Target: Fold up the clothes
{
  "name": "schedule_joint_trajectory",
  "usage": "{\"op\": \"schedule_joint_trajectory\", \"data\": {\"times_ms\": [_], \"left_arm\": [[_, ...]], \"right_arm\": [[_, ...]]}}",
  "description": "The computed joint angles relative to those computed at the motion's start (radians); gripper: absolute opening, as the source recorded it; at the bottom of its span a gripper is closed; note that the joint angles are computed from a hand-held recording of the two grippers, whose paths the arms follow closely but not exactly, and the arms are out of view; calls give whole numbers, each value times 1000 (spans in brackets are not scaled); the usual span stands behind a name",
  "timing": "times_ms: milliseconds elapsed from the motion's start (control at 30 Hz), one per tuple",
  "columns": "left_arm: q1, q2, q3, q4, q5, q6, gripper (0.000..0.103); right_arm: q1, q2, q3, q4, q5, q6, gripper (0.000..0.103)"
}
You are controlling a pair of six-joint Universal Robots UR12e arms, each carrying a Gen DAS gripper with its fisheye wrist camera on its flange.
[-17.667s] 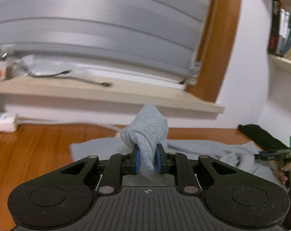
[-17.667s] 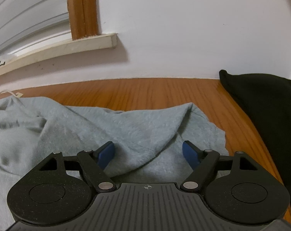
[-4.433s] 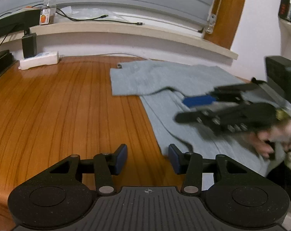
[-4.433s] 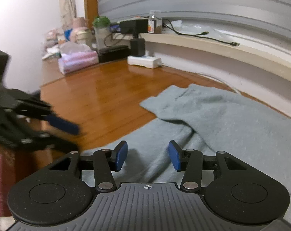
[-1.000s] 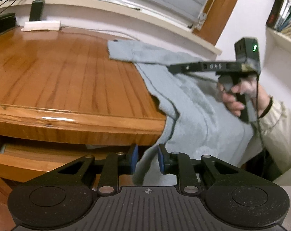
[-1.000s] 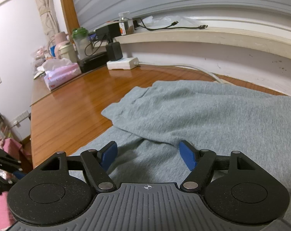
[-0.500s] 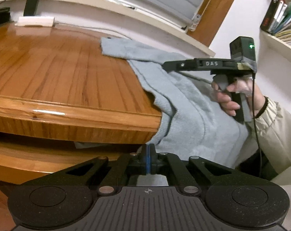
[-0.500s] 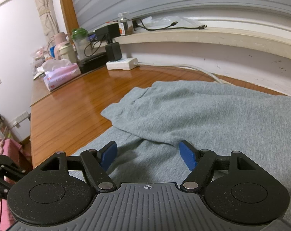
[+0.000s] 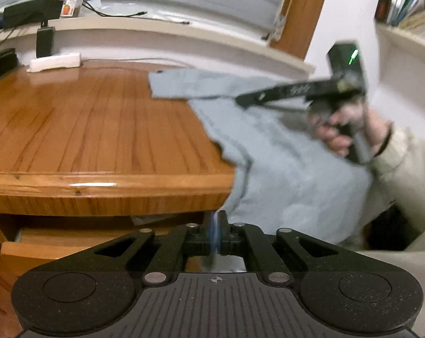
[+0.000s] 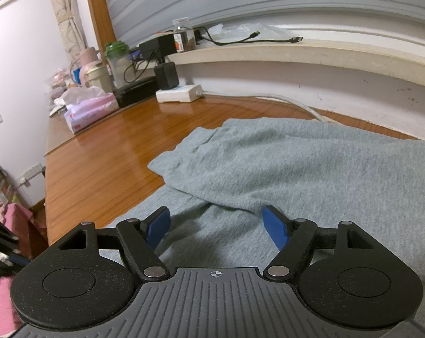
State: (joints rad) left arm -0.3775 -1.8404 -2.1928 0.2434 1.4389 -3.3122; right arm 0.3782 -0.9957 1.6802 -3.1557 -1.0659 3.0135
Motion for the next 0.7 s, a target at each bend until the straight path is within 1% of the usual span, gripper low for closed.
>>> {"op": "schedule_joint_trajectory", "data": {"times_ms": [33,100,133,167,200,267,333,433,500,533,567,600,700], "left_arm": [[-2,-9,2,3,9,7,3],[-5,-30,4,28,11,4,3],[-6,-36,5,31,13,6,8],[-8,-43,6,37,19,9,23],[-13,-51,6,56,34,13,34],[-12,-61,3,79,42,20,35],[-3,-66,1,85,21,8,35],[8,-80,0,119,-16,4,35],[18,-87,-2,144,-61,-7,34],[25,-89,-4,155,-89,-15,31],[31,-92,-5,166,-117,-23,20],[37,-94,-6,176,-142,-30,3],[36,-75,-14,164,-151,-18,1]], "right_arm": [[0,0,1,-1,0,0,73],[0,-1,2,-5,-1,1,77],[0,-1,3,-6,-1,1,77],[0,0,3,-6,-2,1,77],[0,0,3,-5,-2,1,77],[0,0,2,-2,-2,-1,77],[0,0,0,1,-3,-2,77],[0,0,-1,2,-3,-3,77],[0,0,0,2,-3,-4,77],[0,0,0,2,-4,-5,77],[1,0,0,2,-4,-5,77],[1,0,-1,2,-5,-5,77],[1,0,-1,2,-3,-4,77]]}}
